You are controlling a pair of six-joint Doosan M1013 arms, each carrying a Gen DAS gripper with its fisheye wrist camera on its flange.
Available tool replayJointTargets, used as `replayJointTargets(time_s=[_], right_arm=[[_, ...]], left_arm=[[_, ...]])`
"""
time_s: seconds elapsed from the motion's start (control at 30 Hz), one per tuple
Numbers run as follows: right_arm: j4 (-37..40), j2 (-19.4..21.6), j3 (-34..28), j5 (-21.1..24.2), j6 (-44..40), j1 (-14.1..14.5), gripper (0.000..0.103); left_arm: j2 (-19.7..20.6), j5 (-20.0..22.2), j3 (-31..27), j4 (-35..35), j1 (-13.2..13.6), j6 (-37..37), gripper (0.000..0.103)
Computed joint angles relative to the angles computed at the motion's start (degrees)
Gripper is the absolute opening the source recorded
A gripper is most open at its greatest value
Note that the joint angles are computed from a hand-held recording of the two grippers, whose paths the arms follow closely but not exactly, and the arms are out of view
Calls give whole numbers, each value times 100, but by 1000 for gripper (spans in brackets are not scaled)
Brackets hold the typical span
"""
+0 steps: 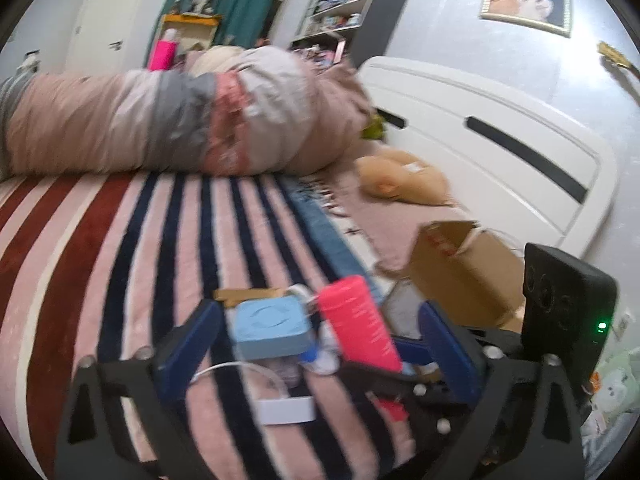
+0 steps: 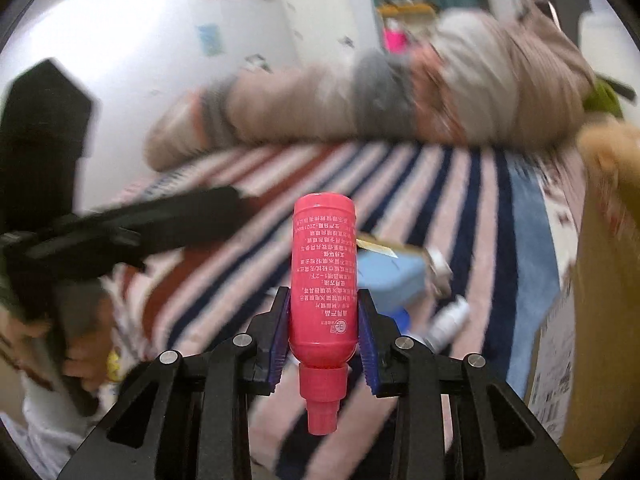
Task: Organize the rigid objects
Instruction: 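Carry the pink bottle into the cardboard box and open the right gripper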
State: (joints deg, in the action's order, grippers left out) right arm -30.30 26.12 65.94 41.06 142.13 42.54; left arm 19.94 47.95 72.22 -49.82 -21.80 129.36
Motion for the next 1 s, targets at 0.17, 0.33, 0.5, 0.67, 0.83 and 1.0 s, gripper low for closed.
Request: replayJointTargets(time_s=[0.17, 0.33, 0.5, 0.67, 0.83, 1.0], right_arm=[[-648, -231, 124, -345, 163, 120, 27], [-1609, -591, 514, -482, 952, 174, 27], [-2639, -1018, 1064, -333, 2019, 178, 27], [-2960, -1335, 1479, 79, 2637, 96, 27], [-2690, -1495, 1776, 457, 2762, -8, 27], [-1953, -1536, 1878, 730, 2454, -166, 27]], left_arm=[[-81, 219, -201, -233, -125, 315, 56], [-145, 244, -433, -136, -421, 586, 37], [-80, 314, -717, 154, -793, 641, 36], [163, 562, -1097, 549, -1178, 513, 32], [510, 939, -1496, 1071, -1459, 126, 29], [779, 1335, -1743, 1402, -1624, -234, 29]])
